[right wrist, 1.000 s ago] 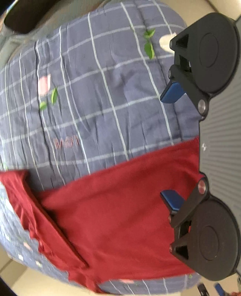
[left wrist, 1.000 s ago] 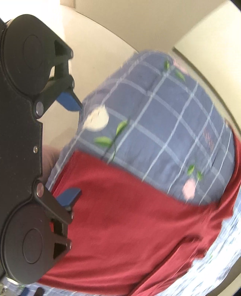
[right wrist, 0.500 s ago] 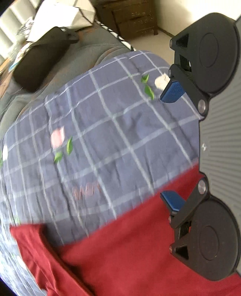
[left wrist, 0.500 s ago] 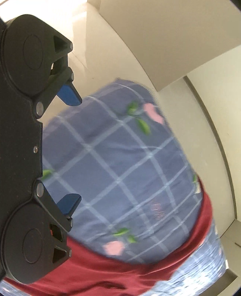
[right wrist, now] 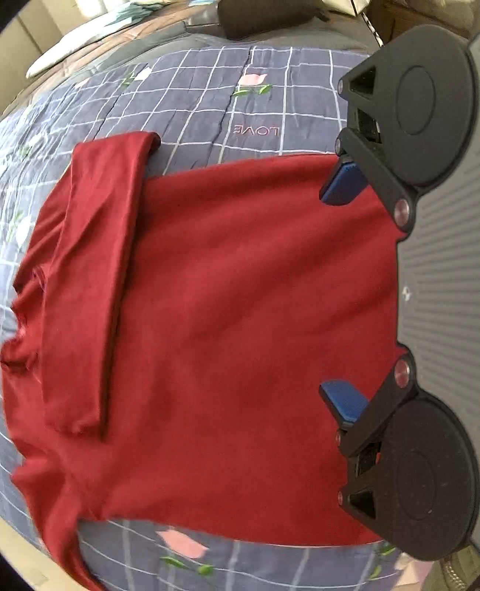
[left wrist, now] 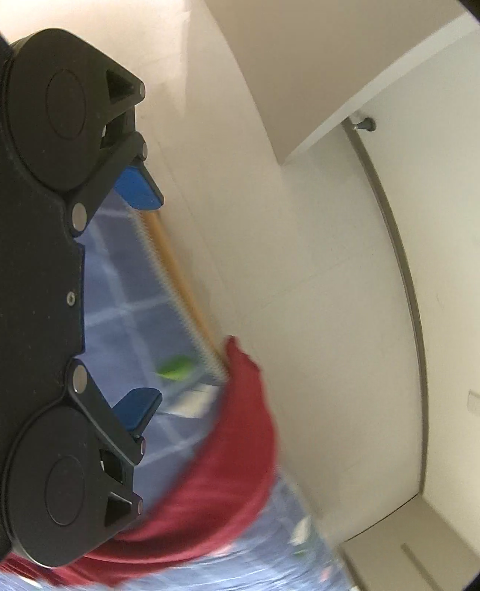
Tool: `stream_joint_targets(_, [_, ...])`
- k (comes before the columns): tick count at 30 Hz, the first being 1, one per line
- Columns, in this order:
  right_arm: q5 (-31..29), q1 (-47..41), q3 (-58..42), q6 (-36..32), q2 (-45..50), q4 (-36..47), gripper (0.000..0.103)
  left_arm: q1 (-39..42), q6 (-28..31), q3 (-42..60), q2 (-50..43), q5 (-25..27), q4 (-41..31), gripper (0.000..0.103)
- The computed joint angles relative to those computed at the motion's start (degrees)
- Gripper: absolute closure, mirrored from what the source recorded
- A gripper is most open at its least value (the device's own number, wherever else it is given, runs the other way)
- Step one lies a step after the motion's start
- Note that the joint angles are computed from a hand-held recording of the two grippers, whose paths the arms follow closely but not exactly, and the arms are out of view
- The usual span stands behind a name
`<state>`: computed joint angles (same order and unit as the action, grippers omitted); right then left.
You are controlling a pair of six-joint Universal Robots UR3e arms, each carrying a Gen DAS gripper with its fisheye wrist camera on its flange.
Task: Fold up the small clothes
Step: 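Move the left gripper to the other sleeve cuff and grasp it, then lift the sleeve with the left gripper and lay it across the shirt body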
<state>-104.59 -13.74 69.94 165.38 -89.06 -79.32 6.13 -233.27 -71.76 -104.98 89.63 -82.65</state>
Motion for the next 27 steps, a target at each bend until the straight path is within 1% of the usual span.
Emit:
stream_joint_targets(3, [-3.1,0.4,0.4,2.9,-0.2,2.0,0.0,2.8,-1.3,1.1,-3.9,-2.5,3.5,0.001])
stream_joint_targets(7, [-5.4,-0.3,0.6,6.8,-0.8,5.5,0.0,4.3,-3.1,4.3,-9.9,-4.6,6.9,0.001])
stream_joint_targets(10, [-6.7,0.3,0.2,8.5,-0.7,7.1,0.0,5.6,-4.1,4.6,-12.8,-7.4,9.8,0.001])
stream_joint_targets(14, [-7.0,1.0,0.0,9.3,-0.8,8.2,0.0,6.6,-7.7,6.7,-16.8,-12.1,10.4,0.001])
stream_joint_targets(16, [-6.8,0.9,0.4,9.3,0.1,7.3,0.0,7.2,-9.0,7.2,-18.3,-14.5,10.6,0.002])
stream_joint_targets(17, [-6.6,1.2,-0.1,9.4,0.8,7.5,0.0,7.5,-9.4,8.2,-19.4,-16.2,10.2,0.003])
stream_joint_targets(19, [-6.3,2.8,-2.1,10.3,2.4,8.5,0.0,7.1,-9.8,9.8,-20.7,-16.6,9.2,0.009])
stream_joint_targets(20, [-6.2,3.7,-3.2,10.3,3.0,8.9,0.0,6.7,-10.3,10.3,-20.9,-15.7,9.7,0.017])
stream_joint_targets(21, [-6.2,4.3,-3.9,10.0,3.4,8.7,0.0,6.6,-10.7,9.1,-20.3,-15.2,11.6,0.031])
stream_joint_targets(22, [-6.3,4.7,-4.3,9.4,3.8,8.0,0.0,6.6,-11.3,8.1,-19.9,-15.1,13.7,0.037])
stream_joint_targets(24, [-6.5,5.2,-5.0,8.8,4.4,6.9,0.0,6.9,-12.5,5.5,-18.8,-14.9,17.9,0.072])
stream_joint_targets(25, [-6.3,5.3,-5.3,8.7,4.7,6.7,0.0,7.3,-12.6,4.6,-18.1,-14.6,18.9,0.078])
stream_joint_targets(26, [-6.2,5.3,-5.6,8.8,5.1,6.6,0.0,7.2,-12.9,5.0,-18.1,-13.8,19.2,0.09])
stream_joint_targets(27, [-6.0,5.3,-5.8,8.9,5.4,6.5,0.0,7.1,-12.8,4.4,-17.7,-13.2,20.7,0.095])
